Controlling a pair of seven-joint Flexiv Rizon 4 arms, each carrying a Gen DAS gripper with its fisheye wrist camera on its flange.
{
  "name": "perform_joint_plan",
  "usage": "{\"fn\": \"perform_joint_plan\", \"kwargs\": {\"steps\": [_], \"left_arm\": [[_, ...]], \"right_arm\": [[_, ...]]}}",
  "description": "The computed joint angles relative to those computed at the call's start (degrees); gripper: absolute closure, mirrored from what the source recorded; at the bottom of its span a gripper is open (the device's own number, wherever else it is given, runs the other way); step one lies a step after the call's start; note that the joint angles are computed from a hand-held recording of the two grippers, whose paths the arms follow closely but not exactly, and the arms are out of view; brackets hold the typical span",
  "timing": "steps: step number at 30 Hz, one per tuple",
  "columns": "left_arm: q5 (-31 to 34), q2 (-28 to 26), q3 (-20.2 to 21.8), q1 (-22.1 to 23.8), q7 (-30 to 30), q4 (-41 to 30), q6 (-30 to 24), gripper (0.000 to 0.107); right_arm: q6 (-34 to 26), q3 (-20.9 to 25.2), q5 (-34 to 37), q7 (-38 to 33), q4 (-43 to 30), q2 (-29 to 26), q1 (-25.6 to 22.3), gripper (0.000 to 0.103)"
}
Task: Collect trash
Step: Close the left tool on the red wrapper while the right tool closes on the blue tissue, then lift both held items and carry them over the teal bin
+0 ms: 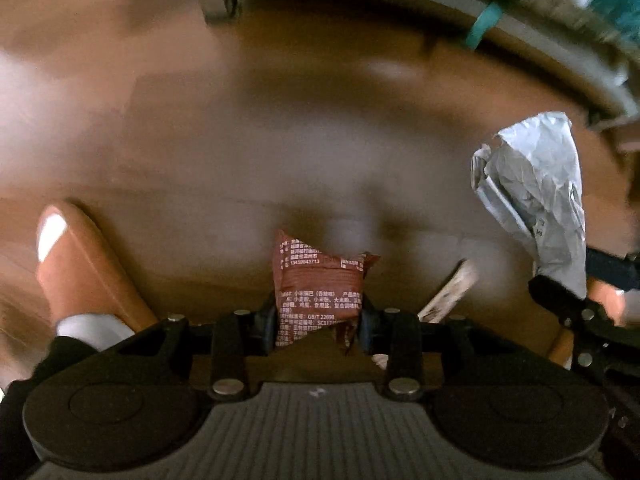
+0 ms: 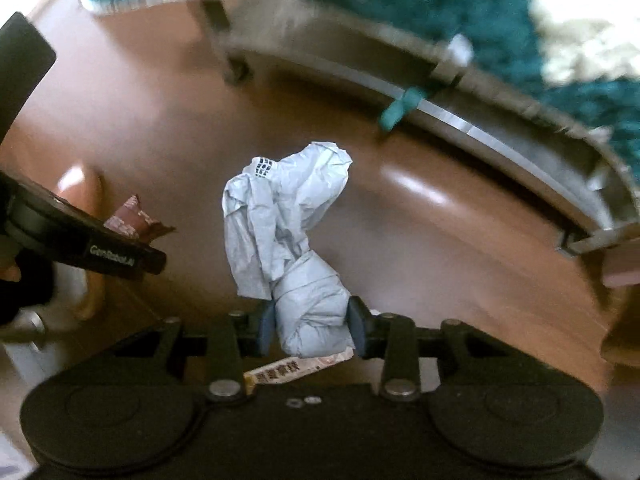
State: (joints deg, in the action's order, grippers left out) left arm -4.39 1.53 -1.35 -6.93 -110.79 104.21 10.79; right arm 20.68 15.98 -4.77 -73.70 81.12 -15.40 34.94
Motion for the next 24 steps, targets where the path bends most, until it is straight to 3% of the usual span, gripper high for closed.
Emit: {"fn": "perform_joint_plan", "kwargs": {"steps": [9, 17, 24], "left_arm": [[2.86, 9.20, -1.12, 0.43, -2.72, -5.78, 1.52, 0.070], [5.25, 11.15, -3.30, 0.91, -4.36, -14.43, 4.13, 0.070], [7.31, 10.93, -4.01, 1.20, -1.84, -22.16, 8.60, 0.070]], "right_arm": [[-0.44, -0.40, -6.89, 4.79, -5.54, 4.71, 2.52, 0.067], [0.09, 0.12, -11.78, 9.75, -9.77, 7.77, 4.25, 0.067], [1.73, -0.46, -16.69, 10.54, -17.29, 7.03, 5.92, 0.067]]}}
